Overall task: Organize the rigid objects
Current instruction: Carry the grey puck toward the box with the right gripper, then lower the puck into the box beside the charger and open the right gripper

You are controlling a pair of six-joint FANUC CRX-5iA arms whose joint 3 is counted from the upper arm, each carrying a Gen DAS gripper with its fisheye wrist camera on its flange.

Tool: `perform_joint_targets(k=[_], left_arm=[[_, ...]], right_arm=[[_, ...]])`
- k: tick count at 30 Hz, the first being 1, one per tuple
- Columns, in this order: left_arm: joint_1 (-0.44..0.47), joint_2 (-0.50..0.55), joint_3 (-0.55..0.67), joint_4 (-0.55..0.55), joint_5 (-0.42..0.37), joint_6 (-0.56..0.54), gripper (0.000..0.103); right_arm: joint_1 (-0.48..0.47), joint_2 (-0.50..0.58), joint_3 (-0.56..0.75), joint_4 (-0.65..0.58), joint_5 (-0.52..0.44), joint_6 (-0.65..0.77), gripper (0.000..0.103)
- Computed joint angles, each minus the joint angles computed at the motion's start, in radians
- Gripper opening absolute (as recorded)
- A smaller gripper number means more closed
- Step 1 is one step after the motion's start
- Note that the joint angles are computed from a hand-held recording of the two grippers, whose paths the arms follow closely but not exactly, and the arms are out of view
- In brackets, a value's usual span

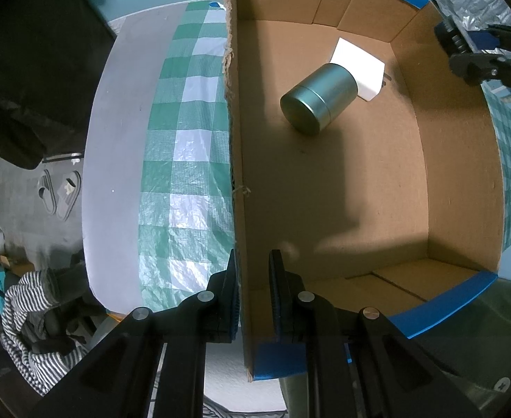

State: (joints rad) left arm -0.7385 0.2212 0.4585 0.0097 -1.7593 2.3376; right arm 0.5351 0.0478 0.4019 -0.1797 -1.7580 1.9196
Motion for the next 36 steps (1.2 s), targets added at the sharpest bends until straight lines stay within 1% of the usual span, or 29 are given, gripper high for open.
perform_joint_targets(k=[12, 25, 36], left_arm=[[0.001, 0.000, 0.001, 0.001, 0.000, 0.002, 0.014], [-0.006, 0.008, 0.013, 0.001, -0.008, 0.000, 0.014], [-0.001, 0.007, 0.009, 0.002, -0.008, -0.002, 0.014]], right_arm=[[0.012, 0.019, -0.020, 0.016, 0.002, 0.009, 0.062], [0.021, 0.012, -0.045, 0.041, 0.023, 0.000, 0.062], [-0.006, 0.014, 0.000, 0.025, 0.021, -0.020, 0.062]])
